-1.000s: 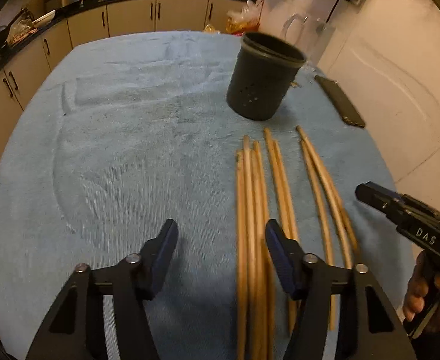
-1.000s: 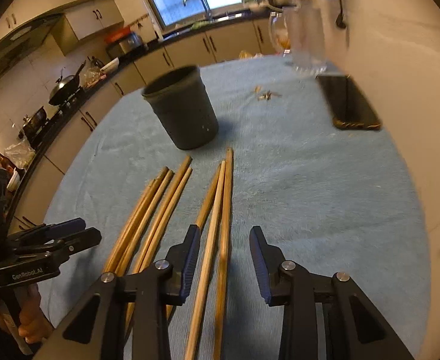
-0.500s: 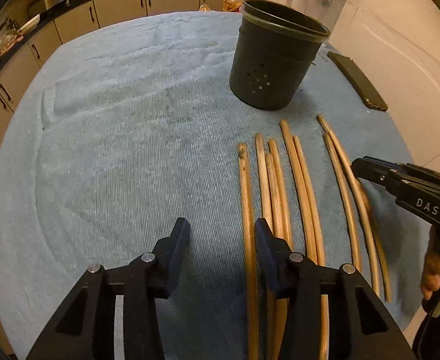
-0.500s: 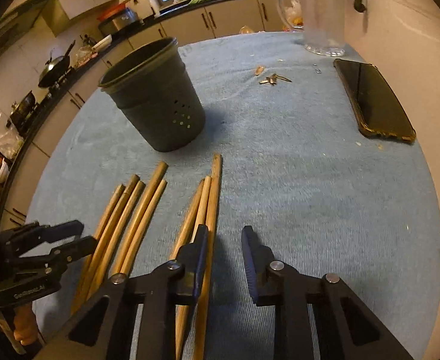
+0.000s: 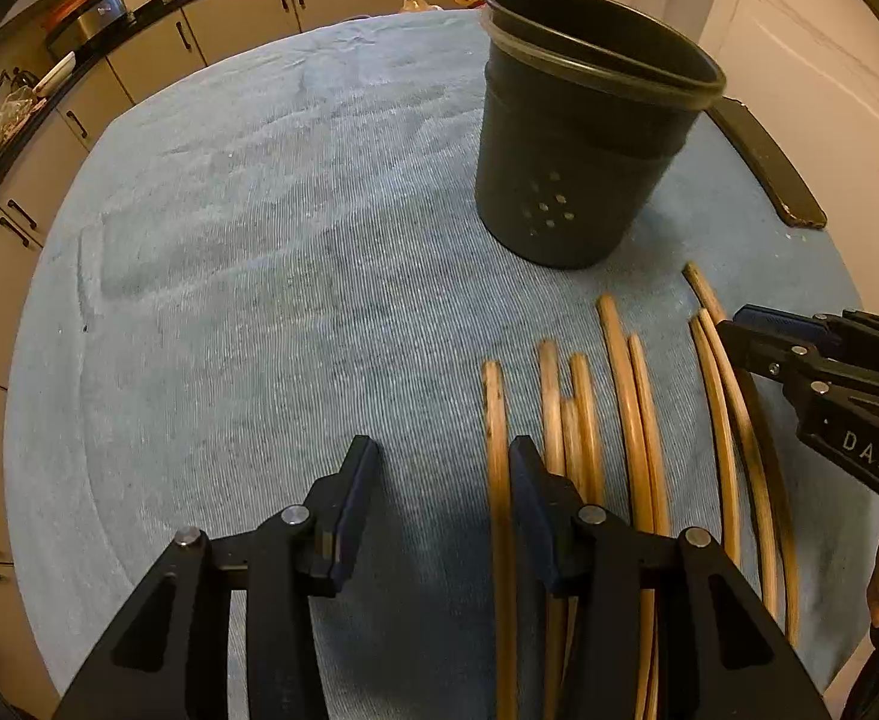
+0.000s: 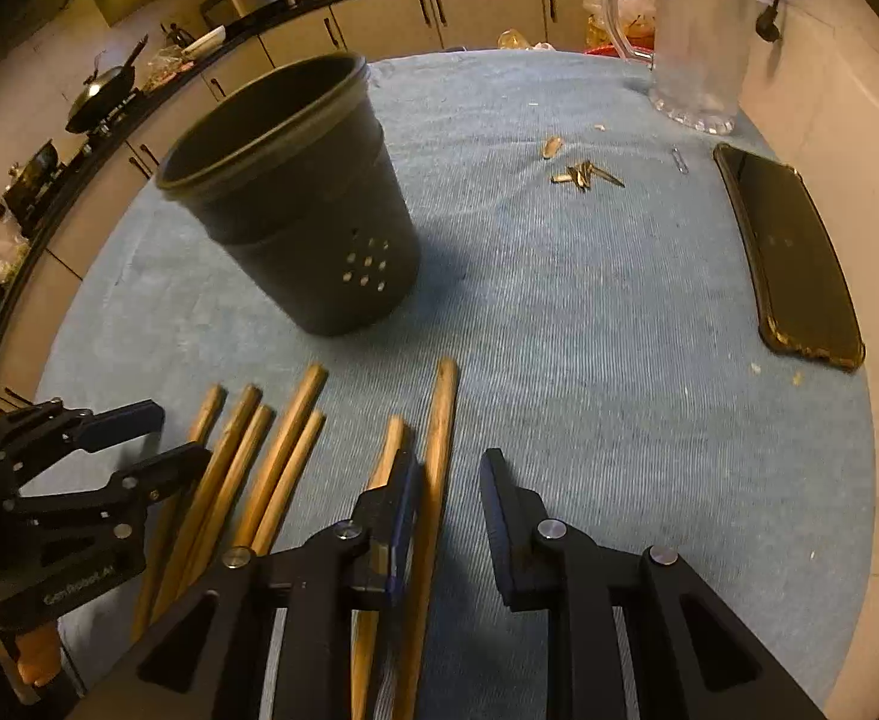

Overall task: Organize utensils
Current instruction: 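Lower the left tool onto a wooden chopstick and close it while the right tool grasps another, then lift the held chopsticks upright and carry both tools over the black cup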

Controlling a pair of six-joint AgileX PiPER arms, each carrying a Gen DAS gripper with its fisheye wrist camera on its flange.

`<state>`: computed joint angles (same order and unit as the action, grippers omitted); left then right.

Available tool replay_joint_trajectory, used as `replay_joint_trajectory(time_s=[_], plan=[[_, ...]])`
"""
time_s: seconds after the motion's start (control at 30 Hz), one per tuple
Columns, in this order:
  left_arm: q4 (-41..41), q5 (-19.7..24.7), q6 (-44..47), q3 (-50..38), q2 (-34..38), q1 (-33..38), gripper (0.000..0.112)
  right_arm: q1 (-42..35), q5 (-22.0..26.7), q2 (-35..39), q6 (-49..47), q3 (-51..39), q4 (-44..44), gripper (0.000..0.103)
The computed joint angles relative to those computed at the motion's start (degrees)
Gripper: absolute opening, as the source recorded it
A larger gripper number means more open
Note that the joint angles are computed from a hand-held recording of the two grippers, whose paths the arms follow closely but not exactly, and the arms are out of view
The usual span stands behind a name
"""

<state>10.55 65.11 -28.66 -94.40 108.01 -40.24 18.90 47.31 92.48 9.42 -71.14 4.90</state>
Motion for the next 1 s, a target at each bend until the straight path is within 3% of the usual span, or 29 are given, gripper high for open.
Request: replay_joint_trajectory(time_s=[0.07, 0.1, 0.17, 0.2, 0.3, 0.5, 0.63, 0.77, 0.87, 1.0], plan=[[0.10, 1.01, 0.29, -1.95, 1.20, 0.10, 0.046, 0.83, 2.36, 2.29, 1.24, -3.45, -2.25, 0.023], [0.05, 0.75, 1.17, -2.42, 1.47, 0.17, 0.038, 1.04, 3.75, 3.56, 1.13, -5.38, -2.93, 0.019], [-0.15, 0.51, 1.04, -1.71, 0.17, -0.55, 0.011, 1.55, 6.09, 5.89, 1.40, -8.92, -4.69, 0.011], [-2.09, -0.52, 1.74, -1.14, -0.30, 0.36, 0.007, 1.41, 6.49, 6.21, 0.98, -9.50, -4.43, 0.009], [-3.09, -2.81, 0.11, 2.05, -3.14, 2.53, 0.007, -1.03, 3.66, 3.35, -1.92, -6.48, 0.56, 0.008], [0.28, -7.79, -6.55, 12.77, -21.04, 1.02, 0.007, -3.43, -4.27, -16.59, 1.18, 5.45, 3.45, 0.008], [4.59, -7.49, -12.11, 13.99, -30.06, -2.15, 0.007, 3.43, -4.68, -27.65, 14.57, 8.99, -9.23, 0.008], [13.03, -4.02, -19.36, 14.65, -35.87, -9.23, 0.007, 15.35, -1.09, -33.80, 32.22, 10.52, -26.91, 0.008], [20.40, 0.94, -23.66, 13.28, -36.77, -14.69, 0.007, 19.39, 0.60, -36.13, 37.25, 10.93, -31.52, 0.008], [19.54, -1.97, -24.03, 13.95, -37.71, -12.75, 0.007, 25.52, 4.74, -38.15, 42.37, 8.66, -37.66, 0.008]])
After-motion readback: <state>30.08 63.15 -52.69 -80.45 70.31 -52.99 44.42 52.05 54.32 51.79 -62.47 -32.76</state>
